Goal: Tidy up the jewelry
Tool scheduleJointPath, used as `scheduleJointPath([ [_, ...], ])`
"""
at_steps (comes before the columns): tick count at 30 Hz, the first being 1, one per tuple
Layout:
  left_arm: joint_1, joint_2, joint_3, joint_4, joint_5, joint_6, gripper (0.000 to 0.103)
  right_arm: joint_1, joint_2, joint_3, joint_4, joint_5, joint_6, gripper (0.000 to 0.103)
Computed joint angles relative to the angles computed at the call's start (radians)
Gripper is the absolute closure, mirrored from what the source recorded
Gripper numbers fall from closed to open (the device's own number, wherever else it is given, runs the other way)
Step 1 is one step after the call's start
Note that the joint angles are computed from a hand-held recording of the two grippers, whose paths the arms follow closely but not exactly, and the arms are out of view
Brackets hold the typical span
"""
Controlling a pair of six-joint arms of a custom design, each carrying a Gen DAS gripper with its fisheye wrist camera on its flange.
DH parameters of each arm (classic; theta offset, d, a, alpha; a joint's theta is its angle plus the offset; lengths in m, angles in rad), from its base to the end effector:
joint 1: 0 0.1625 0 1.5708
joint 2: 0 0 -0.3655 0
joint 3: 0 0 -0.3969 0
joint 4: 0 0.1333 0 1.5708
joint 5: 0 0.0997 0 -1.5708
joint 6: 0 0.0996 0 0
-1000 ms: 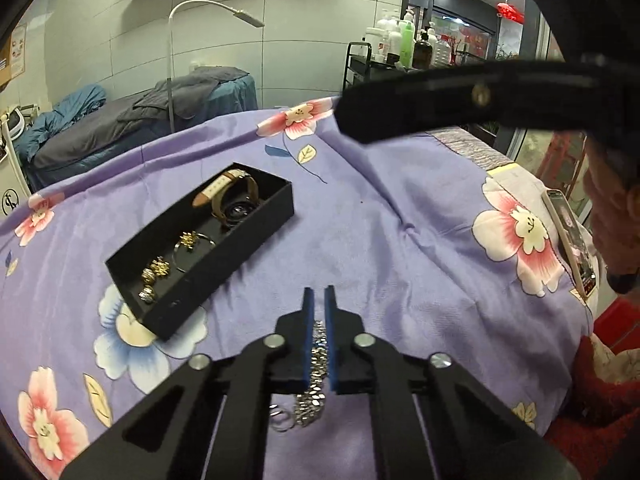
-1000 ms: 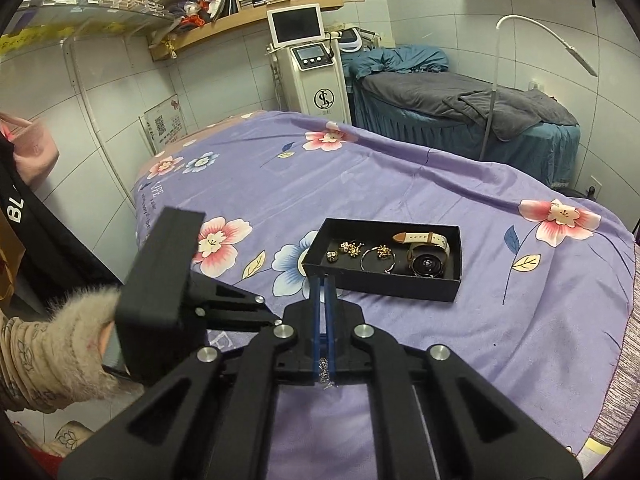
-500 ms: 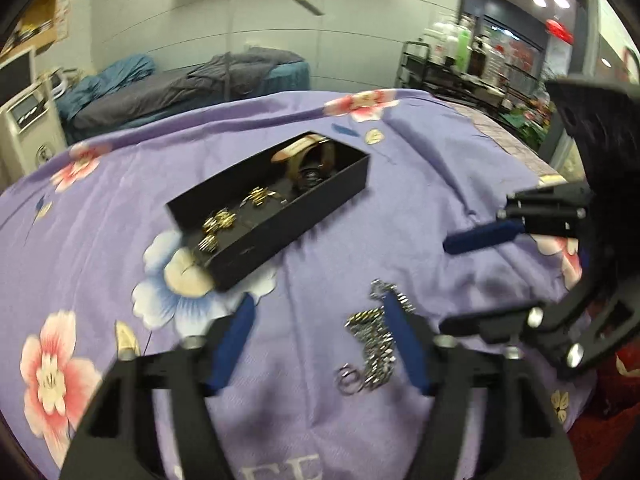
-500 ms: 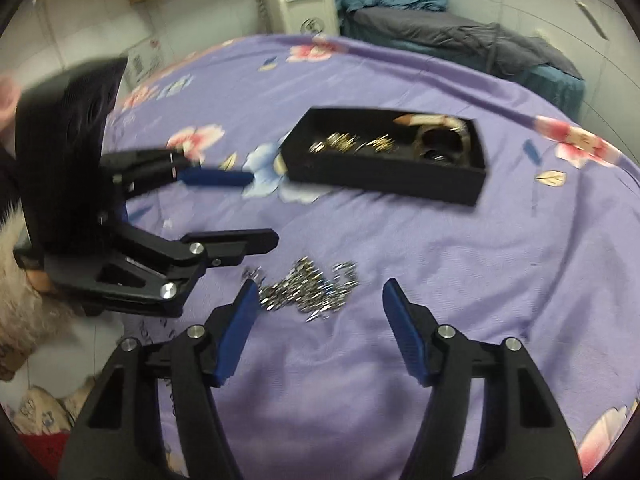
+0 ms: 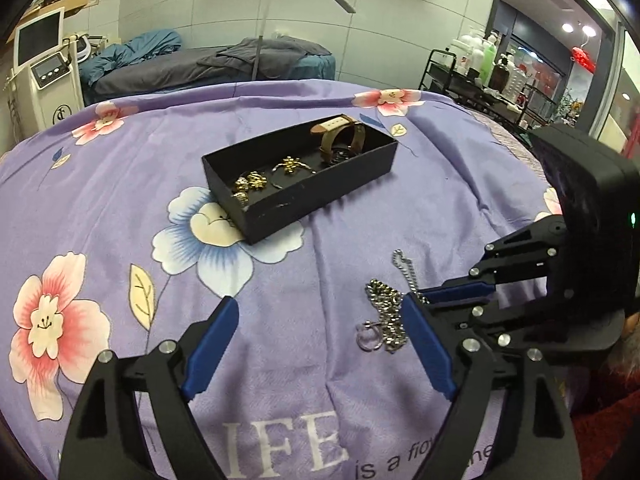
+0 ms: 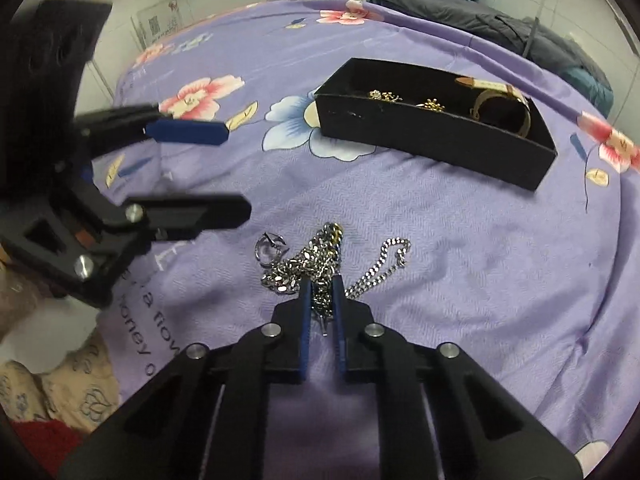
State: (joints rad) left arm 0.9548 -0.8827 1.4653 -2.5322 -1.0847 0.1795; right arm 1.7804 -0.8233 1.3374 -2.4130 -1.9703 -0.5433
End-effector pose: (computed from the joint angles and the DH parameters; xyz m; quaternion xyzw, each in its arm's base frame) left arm -0.2512 -0.6661 0.1815 0.3275 0.8964 -0.2296 0.1912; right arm 0.2419 -0.6826 0.1806 0.3253 -0.9112 0.1253 0.2196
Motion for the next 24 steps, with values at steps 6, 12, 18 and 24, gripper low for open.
scheduleJointPath([
  [6,-0.013,-0.016,0.032,0.006,-0.104,0.078,0.006,0.016,-0.036,-0.019,-0.019,0.059,0.023,0.094],
  [12,-0.039,0.031,0.032,-0.049,-0.085,0.154,0.006,0.039,-0.045,-0.083,0.009,0.140,0.037,0.094],
  [18,-0.017,0.098,-0.046,-0.092,-0.213,0.101,0.025,0.063,-0.063,-0.089,0.001,0.157,0.035,0.094],
  [24,-0.022,0.123,-0.089,-0.010,-0.184,0.103,0.084,0.062,-0.058,-0.092,0.000,0.119,0.041,0.094],
])
